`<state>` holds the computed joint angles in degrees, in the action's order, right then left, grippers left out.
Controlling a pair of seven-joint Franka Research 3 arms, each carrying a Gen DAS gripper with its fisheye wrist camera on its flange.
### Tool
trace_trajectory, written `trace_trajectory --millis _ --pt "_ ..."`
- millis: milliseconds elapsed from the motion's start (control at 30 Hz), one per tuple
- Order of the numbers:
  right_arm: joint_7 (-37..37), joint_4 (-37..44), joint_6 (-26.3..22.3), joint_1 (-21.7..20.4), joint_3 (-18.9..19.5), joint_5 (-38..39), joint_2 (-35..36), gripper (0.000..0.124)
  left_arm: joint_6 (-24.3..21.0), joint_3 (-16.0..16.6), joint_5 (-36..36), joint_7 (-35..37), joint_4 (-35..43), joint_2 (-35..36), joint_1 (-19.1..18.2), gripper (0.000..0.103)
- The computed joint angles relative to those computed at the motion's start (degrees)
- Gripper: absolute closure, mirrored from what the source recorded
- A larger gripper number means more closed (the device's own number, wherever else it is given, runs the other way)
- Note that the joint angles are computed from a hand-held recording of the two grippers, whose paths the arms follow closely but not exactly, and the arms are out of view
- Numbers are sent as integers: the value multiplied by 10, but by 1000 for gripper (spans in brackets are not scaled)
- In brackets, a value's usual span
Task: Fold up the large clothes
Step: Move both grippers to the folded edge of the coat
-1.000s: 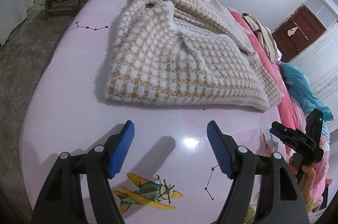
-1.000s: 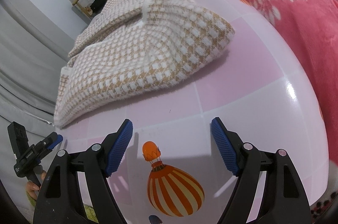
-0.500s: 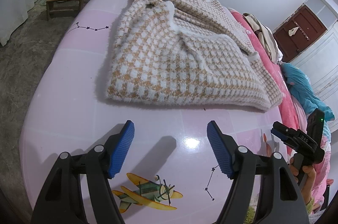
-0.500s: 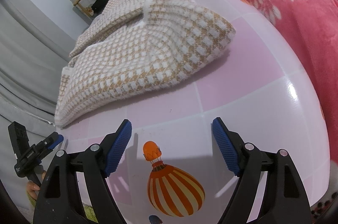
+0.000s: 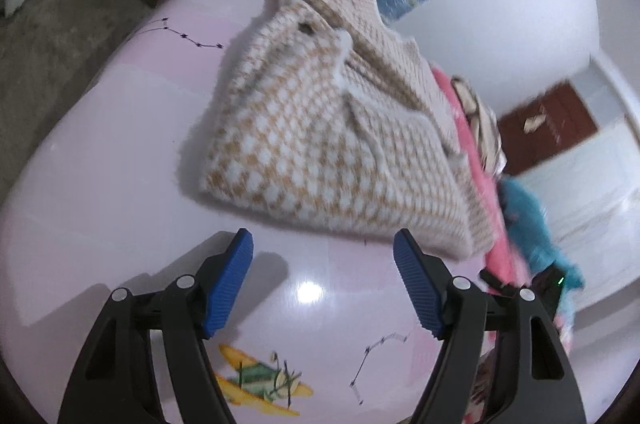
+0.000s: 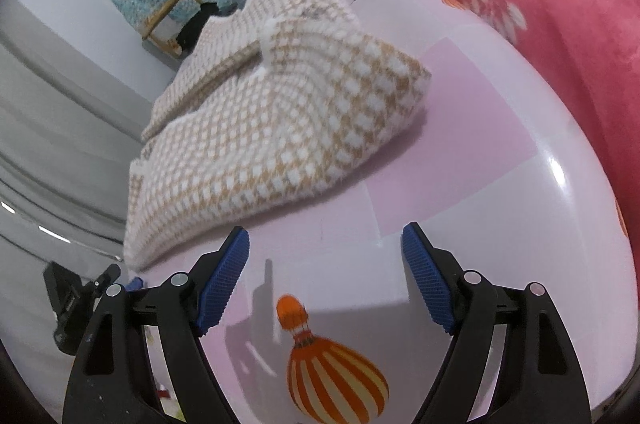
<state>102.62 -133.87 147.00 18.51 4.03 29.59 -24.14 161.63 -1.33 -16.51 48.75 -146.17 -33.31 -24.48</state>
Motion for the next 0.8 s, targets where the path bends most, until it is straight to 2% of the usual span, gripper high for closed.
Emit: trace_trajectory --millis 133,233,367,500,600,667,733,767,800 --pt "1 6 13 4 -11 31 12 49 47 23 -29 -1 -9 9 -18 32" --pt "-14 2 38 15 -27 81 17 49 55 31 -30 3 -3 19 -21 32" --pt "-16 5 71 13 -29 111 31 49 63 32 -34 -4 9 34 -18 32" --pt "1 31 93 3 -21 104 64 49 97 38 -53 -20 7 44 -25 32" --pt "23 57 106 -6 -8 73 93 52 96 16 -38 -58 13 52 1 34" --pt "52 70 117 -17 7 27 110 53 72 -15 -6 -95 26 58 40 35" --pt "86 81 122 -31 24 -38 124 54 -2 -72 74 -143 62 68 109 49" --pt "102 85 124 -36 30 -70 128 55 -34 -88 109 -157 78 73 127 52" --pt "113 85 124 -40 32 -96 129 60 -72 -107 149 -174 99 81 147 61"
